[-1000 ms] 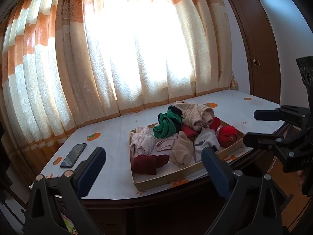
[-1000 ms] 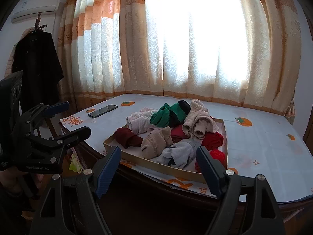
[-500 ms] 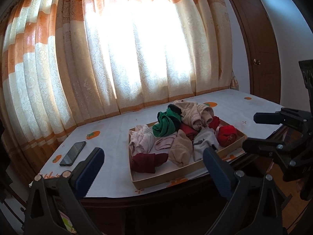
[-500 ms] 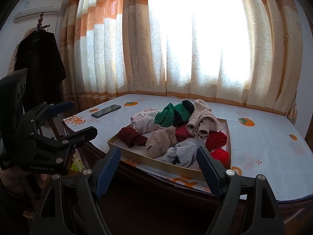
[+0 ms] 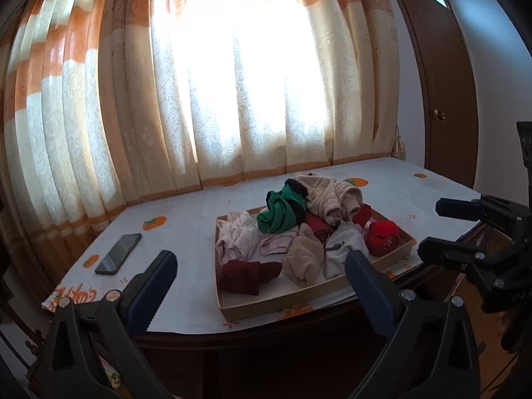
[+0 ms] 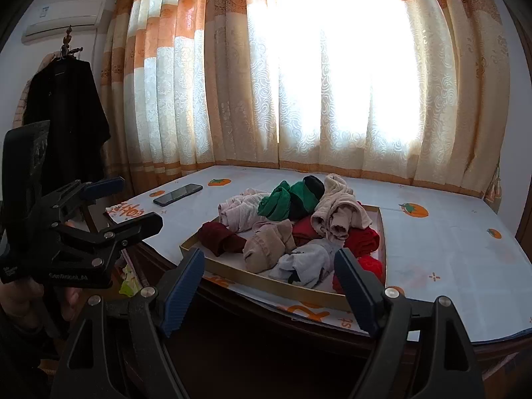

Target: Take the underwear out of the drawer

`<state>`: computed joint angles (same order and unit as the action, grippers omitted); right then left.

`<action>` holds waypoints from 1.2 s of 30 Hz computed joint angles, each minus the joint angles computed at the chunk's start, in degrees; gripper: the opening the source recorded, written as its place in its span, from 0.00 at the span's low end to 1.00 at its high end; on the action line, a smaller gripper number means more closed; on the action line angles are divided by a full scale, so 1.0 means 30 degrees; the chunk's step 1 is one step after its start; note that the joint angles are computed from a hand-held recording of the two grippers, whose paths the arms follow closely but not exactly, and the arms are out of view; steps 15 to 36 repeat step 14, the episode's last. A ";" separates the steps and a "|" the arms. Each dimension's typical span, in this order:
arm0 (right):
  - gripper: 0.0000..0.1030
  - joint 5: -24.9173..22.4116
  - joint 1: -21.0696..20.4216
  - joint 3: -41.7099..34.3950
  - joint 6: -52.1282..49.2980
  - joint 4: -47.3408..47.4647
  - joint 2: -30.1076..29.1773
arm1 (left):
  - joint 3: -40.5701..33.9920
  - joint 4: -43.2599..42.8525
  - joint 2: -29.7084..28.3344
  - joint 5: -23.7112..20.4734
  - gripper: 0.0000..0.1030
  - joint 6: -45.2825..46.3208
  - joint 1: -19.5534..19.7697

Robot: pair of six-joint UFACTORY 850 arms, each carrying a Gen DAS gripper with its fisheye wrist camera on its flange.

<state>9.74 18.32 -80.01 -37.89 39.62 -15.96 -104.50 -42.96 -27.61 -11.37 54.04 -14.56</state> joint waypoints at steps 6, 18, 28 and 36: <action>0.80 -0.0231 -0.0027 -0.0021 0.0157 -0.0115 -0.0093 | 0.0120 -0.0692 -0.0042 0.0095 0.99 0.0580 0.0059; 0.80 -0.0260 -0.0012 -0.0037 0.0114 -0.0132 -0.0157 | 0.0428 -0.1323 0.0138 0.0335 0.99 0.1282 -0.0024; 0.80 -0.0260 -0.0012 -0.0037 0.0114 -0.0132 -0.0157 | 0.0428 -0.1323 0.0138 0.0335 0.99 0.1282 -0.0024; 0.80 -0.0260 -0.0012 -0.0037 0.0114 -0.0132 -0.0157 | 0.0428 -0.1323 0.0138 0.0335 0.99 0.1282 -0.0024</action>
